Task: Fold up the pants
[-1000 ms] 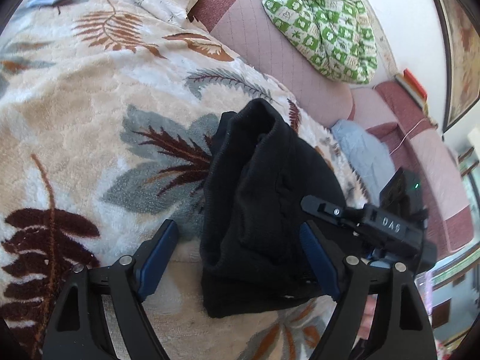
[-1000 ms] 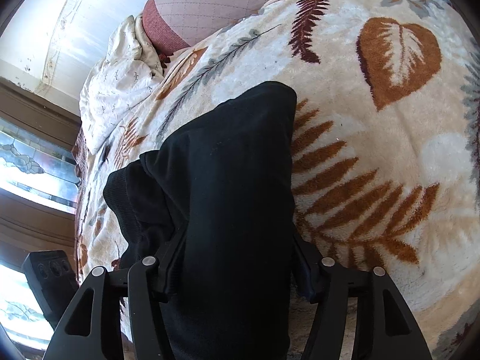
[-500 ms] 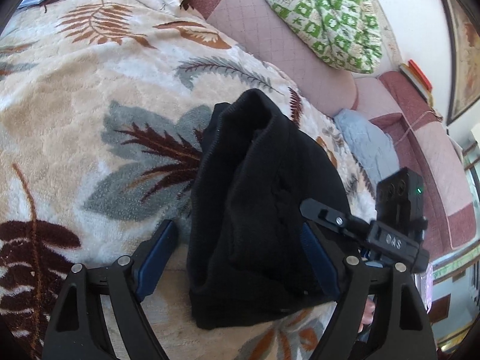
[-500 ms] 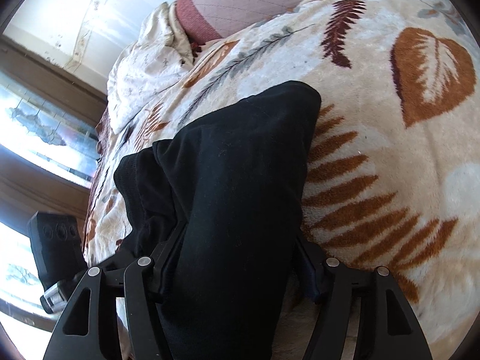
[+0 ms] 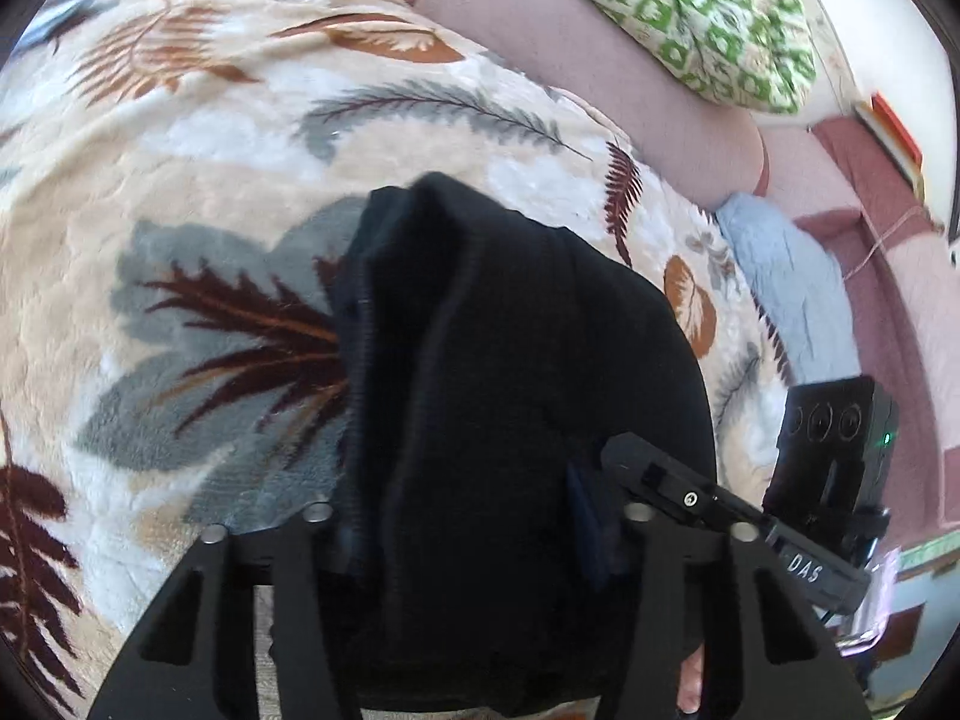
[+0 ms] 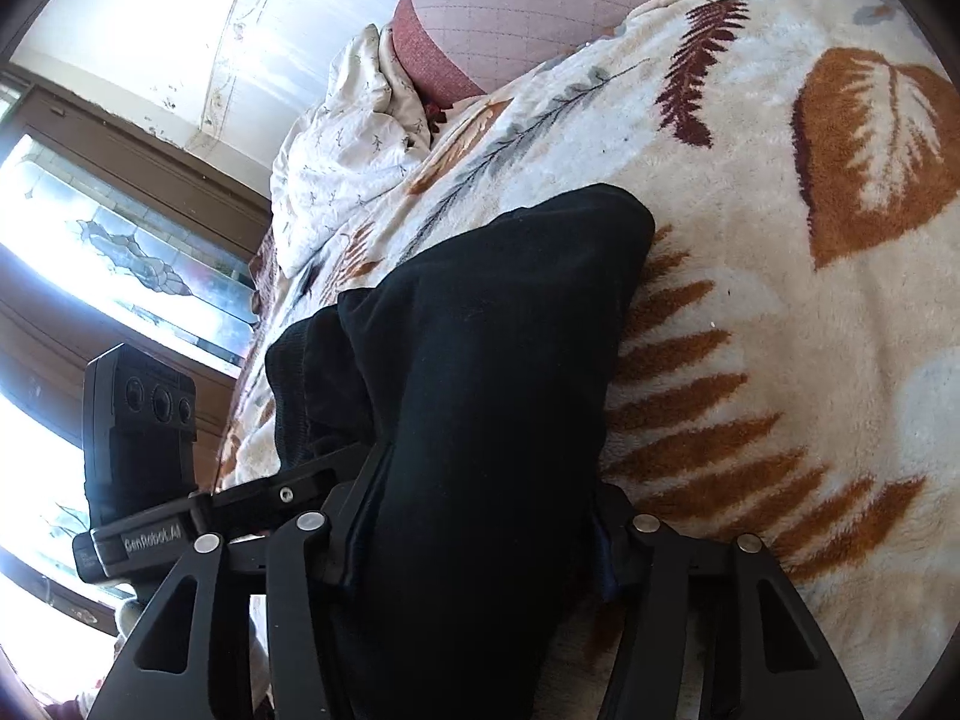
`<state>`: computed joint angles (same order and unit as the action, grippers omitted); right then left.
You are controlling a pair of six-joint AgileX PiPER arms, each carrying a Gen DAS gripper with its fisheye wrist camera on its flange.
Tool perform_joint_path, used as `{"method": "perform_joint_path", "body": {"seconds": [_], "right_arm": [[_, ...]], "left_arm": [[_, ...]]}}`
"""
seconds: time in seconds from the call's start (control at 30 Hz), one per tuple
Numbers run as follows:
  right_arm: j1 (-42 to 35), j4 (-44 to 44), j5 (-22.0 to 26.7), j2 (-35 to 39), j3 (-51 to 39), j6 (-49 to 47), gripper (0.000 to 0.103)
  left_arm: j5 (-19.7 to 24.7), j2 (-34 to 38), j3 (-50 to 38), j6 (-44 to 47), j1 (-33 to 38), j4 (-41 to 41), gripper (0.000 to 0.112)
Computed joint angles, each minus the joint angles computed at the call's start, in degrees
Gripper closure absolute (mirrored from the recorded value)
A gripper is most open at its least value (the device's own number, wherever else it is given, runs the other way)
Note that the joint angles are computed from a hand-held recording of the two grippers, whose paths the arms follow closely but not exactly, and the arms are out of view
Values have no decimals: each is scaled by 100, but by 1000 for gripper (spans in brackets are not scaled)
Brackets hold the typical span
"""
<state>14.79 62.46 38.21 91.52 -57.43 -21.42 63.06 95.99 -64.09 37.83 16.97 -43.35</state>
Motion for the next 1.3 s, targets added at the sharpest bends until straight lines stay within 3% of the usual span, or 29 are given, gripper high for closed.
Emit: {"method": "perform_joint_path", "body": {"seconds": [0.27, 0.6, 0.77, 0.93, 1.17, 1.3], "right_arm": [[500, -2079, -126, -549, -485, 1776, 57], [-228, -3037, 537, -1386, -457, 2602, 58], [-605, -2731, 592, -1601, -213, 2361, 58], [-818, -2137, 463, -1730, -205, 1697, 58], [-848, -2009, 332, -1854, -959, 1537, 58], [-1247, -1490, 526, -2111, -1140, 1221, 58]], "left_arm": [[184, -264, 11, -139, -141, -94, 72], [-52, -574, -91, -743, -1238, -171, 75], [-120, -632, -262, -1178, -1604, 80, 77], [146, -730, -820, -1515, -1586, 253, 77], [465, -1066, -1990, -2184, -1803, 661, 77], [580, -1299, -2348, -2336, -1913, 607, 77]]}}
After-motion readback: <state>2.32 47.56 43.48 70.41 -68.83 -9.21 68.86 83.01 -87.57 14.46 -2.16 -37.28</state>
